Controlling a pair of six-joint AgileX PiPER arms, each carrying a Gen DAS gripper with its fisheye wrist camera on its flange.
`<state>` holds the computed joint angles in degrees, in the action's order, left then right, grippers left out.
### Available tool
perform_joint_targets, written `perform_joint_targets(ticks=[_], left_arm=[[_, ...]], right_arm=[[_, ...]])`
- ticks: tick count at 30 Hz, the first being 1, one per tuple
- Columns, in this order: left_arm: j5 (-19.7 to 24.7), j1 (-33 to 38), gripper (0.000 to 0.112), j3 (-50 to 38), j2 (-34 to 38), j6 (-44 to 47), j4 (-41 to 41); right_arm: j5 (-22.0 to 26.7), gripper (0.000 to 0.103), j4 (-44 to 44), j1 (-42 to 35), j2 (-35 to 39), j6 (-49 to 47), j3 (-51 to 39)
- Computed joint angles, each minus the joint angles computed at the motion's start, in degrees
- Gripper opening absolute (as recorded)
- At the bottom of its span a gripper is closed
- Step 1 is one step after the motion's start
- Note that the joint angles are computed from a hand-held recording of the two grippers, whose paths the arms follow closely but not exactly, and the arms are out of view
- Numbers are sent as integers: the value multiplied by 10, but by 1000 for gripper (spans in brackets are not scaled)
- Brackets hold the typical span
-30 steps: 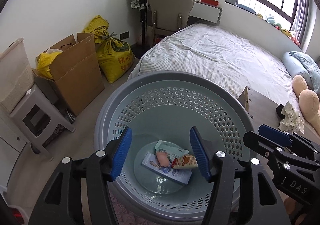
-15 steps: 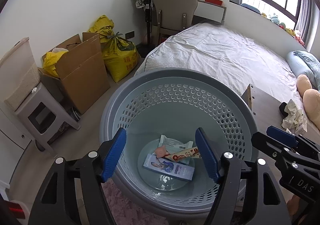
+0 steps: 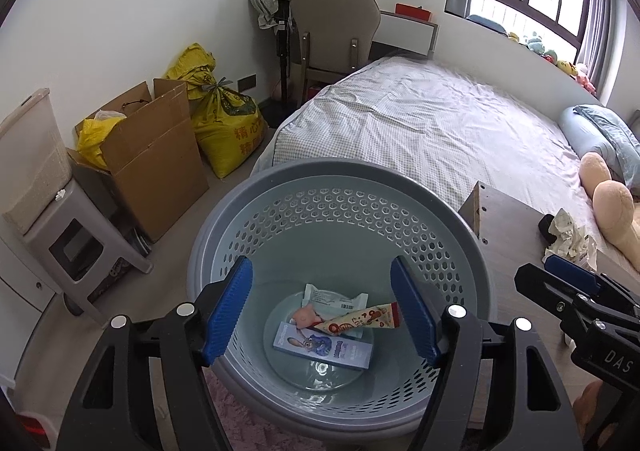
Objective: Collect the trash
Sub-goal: 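Withdraw both tools from the basket back toward the table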
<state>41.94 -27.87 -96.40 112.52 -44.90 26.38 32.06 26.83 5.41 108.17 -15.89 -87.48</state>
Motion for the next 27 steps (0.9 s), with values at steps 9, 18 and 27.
perform_joint_targets(ticks=[9, 18, 27], left_arm=[[14, -19, 69, -13, 2, -1, -5], [30, -56, 69, -46, 24, -3, -1], [45, -95, 69, -91, 56, 8, -14]], right_arm=[[-15, 73, 18, -28, -49, -19, 63], [-31, 73, 59, -74, -103, -71, 146], [-43, 73, 83, -152, -147, -112, 232]])
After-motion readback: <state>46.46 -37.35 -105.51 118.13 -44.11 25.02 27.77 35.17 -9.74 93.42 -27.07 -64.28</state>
